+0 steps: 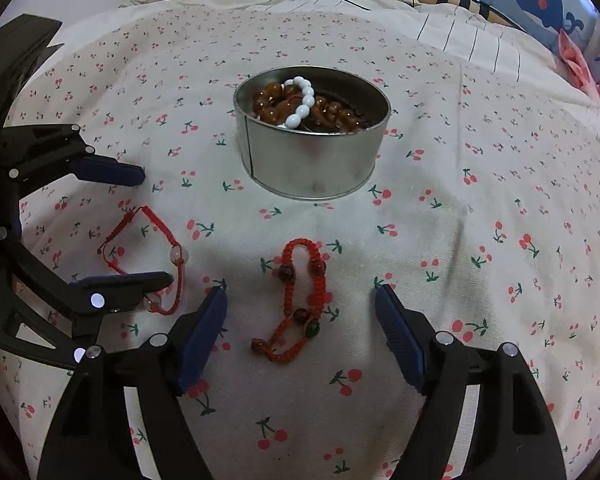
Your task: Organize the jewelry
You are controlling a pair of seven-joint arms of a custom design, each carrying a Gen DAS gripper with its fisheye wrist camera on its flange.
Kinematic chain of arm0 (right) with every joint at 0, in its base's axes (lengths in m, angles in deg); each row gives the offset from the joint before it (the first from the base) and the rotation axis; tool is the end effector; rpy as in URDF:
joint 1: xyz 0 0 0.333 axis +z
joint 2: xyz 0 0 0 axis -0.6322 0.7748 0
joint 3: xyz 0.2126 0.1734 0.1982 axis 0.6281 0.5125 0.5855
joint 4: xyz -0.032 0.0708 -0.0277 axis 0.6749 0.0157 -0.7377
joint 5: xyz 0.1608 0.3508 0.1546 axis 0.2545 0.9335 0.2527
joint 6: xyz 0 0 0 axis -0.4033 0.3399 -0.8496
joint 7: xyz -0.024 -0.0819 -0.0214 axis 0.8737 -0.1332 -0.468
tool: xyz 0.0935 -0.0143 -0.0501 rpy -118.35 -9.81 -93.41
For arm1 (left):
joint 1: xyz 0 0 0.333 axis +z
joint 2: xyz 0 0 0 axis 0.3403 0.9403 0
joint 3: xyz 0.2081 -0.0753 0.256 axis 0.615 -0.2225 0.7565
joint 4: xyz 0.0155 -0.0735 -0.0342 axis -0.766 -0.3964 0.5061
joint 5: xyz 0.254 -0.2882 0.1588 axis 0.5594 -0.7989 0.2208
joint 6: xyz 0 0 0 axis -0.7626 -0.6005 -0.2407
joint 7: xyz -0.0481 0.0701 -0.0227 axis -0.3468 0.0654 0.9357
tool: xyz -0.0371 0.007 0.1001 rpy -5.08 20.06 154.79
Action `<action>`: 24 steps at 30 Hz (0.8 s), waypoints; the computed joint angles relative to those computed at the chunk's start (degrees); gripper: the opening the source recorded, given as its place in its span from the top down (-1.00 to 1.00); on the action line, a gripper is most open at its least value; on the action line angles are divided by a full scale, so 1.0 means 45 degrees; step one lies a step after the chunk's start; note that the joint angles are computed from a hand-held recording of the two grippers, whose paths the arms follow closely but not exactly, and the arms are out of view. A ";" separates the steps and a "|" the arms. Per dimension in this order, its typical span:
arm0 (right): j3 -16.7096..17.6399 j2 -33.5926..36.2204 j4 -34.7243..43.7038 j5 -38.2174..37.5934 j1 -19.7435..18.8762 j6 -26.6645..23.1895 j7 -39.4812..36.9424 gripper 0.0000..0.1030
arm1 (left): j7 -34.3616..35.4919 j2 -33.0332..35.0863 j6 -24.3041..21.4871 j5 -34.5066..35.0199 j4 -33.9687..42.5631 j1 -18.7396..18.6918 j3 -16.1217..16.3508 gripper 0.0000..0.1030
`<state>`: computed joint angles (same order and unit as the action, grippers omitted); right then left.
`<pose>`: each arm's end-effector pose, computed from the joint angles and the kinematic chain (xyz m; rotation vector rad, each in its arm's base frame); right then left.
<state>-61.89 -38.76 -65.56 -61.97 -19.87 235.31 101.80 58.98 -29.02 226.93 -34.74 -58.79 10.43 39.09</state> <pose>0.6398 0.2652 0.4567 -2.3690 1.2852 -0.3220 0.6300 -0.2330 0.4720 -1.4993 2.3761 -0.3770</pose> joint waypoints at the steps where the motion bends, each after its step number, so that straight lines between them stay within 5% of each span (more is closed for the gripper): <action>1: -0.0004 0.0006 0.0001 -0.0013 0.0006 0.0004 0.0002 -0.43 | -0.0008 0.0000 0.0019 0.0041 -0.0008 -0.0004 0.0007 -0.50; 7: 0.0053 -0.0009 -0.0022 0.0070 -0.0020 -0.0016 -0.0250 -0.31 | -0.0145 0.0001 0.0116 0.0255 -0.0058 -0.0044 0.0035 -0.55; 12: 0.0126 -0.0030 -0.0003 0.0338 -0.0071 -0.0146 -0.0560 0.01 | -0.0196 -0.0031 0.0215 0.0449 -0.0139 -0.0077 0.0036 -0.55; 24: 0.0085 -0.0008 0.0050 0.0378 -0.0026 -0.0261 -0.0583 -0.02 | -0.0725 -0.0219 0.0802 0.1611 -0.0543 -0.0267 0.0149 -0.65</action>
<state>-61.51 -38.80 -65.34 -60.27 -19.99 234.13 99.17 55.72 -30.00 230.54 -27.50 -61.24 9.23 39.76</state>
